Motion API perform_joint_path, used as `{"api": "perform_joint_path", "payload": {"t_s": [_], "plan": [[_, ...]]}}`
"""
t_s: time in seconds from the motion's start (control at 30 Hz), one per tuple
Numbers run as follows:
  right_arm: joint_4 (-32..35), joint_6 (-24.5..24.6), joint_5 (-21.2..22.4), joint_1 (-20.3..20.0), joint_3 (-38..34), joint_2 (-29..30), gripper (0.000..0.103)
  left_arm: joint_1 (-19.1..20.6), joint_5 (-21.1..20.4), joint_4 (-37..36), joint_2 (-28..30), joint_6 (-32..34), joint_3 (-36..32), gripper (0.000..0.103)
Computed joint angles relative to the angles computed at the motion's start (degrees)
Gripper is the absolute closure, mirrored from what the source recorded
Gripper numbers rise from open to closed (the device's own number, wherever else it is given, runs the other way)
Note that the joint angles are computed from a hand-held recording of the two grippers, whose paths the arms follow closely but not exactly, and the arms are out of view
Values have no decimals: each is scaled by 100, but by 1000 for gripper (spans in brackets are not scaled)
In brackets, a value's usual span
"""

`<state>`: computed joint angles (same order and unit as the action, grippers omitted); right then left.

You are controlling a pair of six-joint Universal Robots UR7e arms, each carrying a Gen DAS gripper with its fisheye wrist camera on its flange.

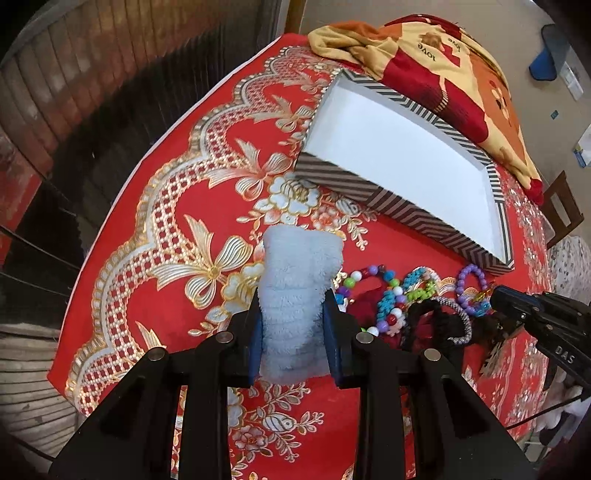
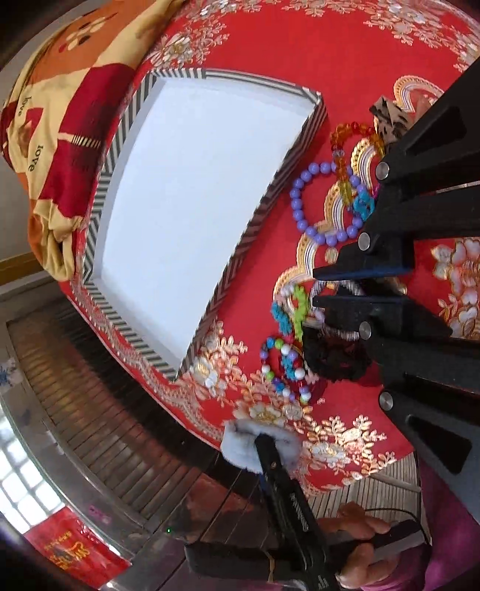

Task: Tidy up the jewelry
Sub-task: 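Grasp the silver rhinestone bracelet with the right gripper while the left gripper holds the scrunchie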

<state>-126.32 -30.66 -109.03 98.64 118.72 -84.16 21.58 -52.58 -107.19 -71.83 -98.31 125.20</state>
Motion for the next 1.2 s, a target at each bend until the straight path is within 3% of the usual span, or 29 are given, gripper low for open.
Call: {"api": "perform_joint_path", "payload": {"t_s": [0.03,0.1,0.13,0.17,0.3,0.33,0.47,0.77,1.0,1.13,1.2], "plan": [[64,49,-32,-10,-10,20,94,3,-1,-19,12,23,-11,76],[222,62,-262,16,-42,166,79,7,-12,-62,26,59,-9,76],[291,47,-297,9,-51,179,65,13,-27,-86,38,68,-6,76],[410,75,-336,-4,-79,259,63,19,-50,-123,40,72,13,76],[508,110,-550,1,-135,495,67,48,-136,-212,8,1,113,76],[524,102,-530,-7,-140,529,76,58,-152,-219,-1,-19,130,76],[373,-98,-483,57,-60,509,91,82,-182,-207,-49,-72,177,76],[226,-278,-42,98,-150,49,96,57,35,116,-30,-58,-43,76],[391,-70,2,-14,-199,114,95,70,115,128,86,118,-203,76],[712,-63,-317,15,-280,370,66,90,61,-54,125,196,-161,76],[868,25,-583,41,-370,589,66,99,34,-128,118,183,-113,76]]}}
